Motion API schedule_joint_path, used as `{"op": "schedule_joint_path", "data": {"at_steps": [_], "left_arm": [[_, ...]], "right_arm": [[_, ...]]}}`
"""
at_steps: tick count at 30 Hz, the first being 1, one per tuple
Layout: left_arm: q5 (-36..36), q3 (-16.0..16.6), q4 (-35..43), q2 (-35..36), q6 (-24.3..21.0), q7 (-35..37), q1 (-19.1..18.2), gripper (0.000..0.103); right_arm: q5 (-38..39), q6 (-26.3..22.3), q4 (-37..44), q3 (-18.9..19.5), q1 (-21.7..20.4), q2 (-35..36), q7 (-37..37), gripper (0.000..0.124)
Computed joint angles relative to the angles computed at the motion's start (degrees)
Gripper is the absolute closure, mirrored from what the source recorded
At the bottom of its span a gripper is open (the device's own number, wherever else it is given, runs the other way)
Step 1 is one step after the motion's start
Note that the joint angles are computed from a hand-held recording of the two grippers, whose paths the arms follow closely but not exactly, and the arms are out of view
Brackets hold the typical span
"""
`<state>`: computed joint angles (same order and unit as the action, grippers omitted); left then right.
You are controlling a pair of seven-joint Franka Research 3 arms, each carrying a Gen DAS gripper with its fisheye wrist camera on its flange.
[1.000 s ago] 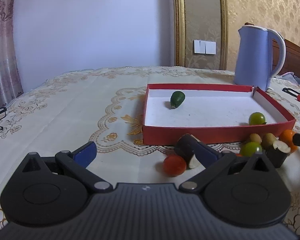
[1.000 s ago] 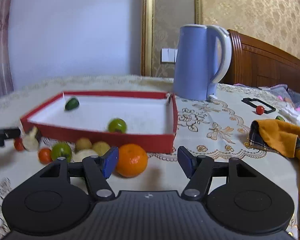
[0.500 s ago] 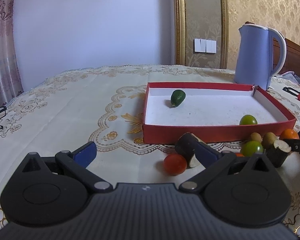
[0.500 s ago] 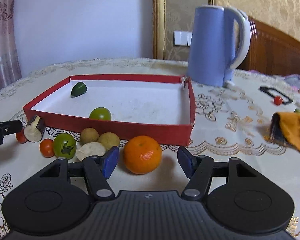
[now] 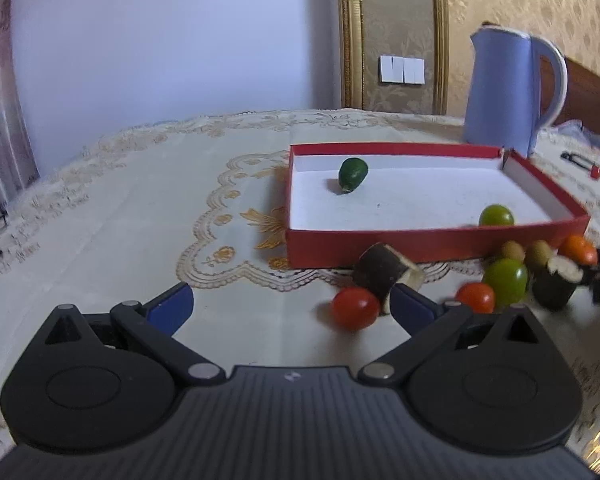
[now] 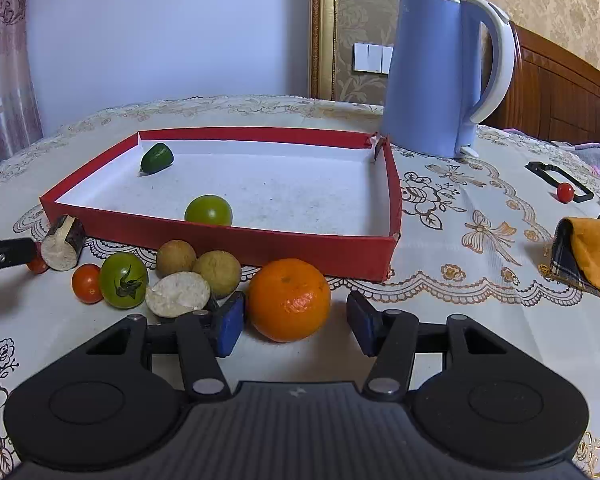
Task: Organize fruits
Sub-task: 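Grasp the orange with the right gripper while the left grasps a red cherry tomato, then carry the cherry tomato into the tray and open the left gripper while the right holds the orange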
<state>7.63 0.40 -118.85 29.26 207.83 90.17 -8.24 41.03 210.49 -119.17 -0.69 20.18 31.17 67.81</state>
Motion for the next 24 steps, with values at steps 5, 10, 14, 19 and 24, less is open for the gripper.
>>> {"op": "schedule_joint_path", "data": {"at_steps": [5,10,14,19,24], "left_arm": [[6.2,-2.0,-1.1,0.0,3.2,-0.3,3.5,0.005],[9.2,-3.4,0.5,0.2,-1.7,0.0,4.7,0.029],[17.8,-9.0,2.6,1.1,-4.4,-5.6,11.1,0.040],[29.9,-18.3,6.5,3.6,-9.6,-11.7,20.8,0.056],[37.5,-28.7,8.1,6.9,-11.9,-14.5,31.0,0.079]], "right_arm": [[0.3,0.5,0.3,-0.9,1.3,0.3,-2.0,0.081],[2.2,0.7,0.8,-1.2,2.0,0.6,-3.7,0.081],[3.4,1.0,1.2,-0.9,2.1,0.8,-4.8,0.081],[1.8,1.0,0.7,0.5,0.5,0.5,-3.3,0.081],[-0.2,1.0,0.0,1.0,-0.5,0.2,-1.2,0.081]]}}
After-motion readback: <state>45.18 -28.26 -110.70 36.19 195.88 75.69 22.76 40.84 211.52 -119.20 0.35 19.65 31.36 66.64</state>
